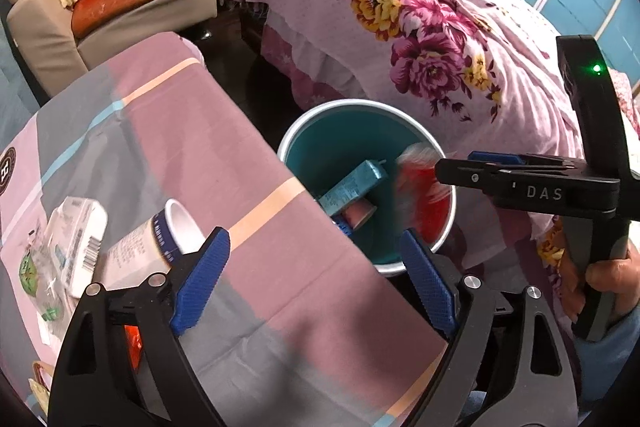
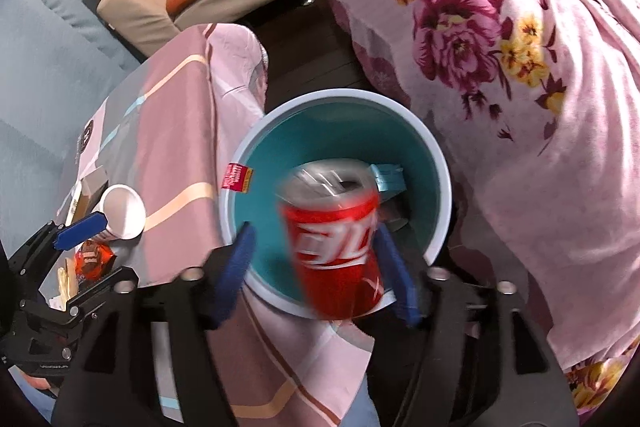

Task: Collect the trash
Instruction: 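Open the left tool over the bin while the right tool drops the can in, then grasp the green-label snack bag with the left tool while the right tool moves to the white medicine box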

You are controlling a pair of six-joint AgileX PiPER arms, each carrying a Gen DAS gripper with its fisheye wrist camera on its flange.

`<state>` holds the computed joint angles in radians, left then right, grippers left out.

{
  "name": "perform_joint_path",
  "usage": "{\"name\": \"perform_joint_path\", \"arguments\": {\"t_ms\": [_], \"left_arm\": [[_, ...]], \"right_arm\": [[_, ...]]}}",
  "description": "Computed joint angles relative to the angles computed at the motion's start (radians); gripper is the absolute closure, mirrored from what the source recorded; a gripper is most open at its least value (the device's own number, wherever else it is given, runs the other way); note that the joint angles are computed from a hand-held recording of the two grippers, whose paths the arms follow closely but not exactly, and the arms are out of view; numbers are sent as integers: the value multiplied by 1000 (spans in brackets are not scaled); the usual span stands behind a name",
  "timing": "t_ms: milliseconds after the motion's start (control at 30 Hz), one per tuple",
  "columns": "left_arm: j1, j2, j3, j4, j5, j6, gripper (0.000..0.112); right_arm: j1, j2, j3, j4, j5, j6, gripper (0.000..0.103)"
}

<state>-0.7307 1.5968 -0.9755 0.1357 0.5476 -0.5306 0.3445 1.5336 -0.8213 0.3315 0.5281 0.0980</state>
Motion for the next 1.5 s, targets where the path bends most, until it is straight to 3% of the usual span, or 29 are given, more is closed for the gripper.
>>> {"name": "perform_joint_path", "arguments": {"t_ms": [367, 567, 800, 933, 1200, 1300, 1500], "left_arm": [[35, -200, 155, 37, 20, -28, 23], [129, -353, 266, 6, 39, 24, 23], [369, -530, 382, -104, 70, 232, 23], [603, -589, 427, -243, 90, 481, 23], [1033, -497, 454, -525, 97, 989, 23], [1054, -439, 443, -563, 74, 1043, 23], [983, -300, 378, -583, 23, 1051, 23]], "right_arm": [[148, -17, -48, -124, 50, 185, 30], [287, 13, -144, -246, 112, 320, 29], [427, 105, -340, -369, 245, 409, 27], [484, 160, -451, -402, 316, 411, 27], [552, 288, -676, -445, 447, 422, 25], [560, 337, -768, -453, 499, 403, 24], [559, 440, -948, -456, 598, 345, 22]]}}
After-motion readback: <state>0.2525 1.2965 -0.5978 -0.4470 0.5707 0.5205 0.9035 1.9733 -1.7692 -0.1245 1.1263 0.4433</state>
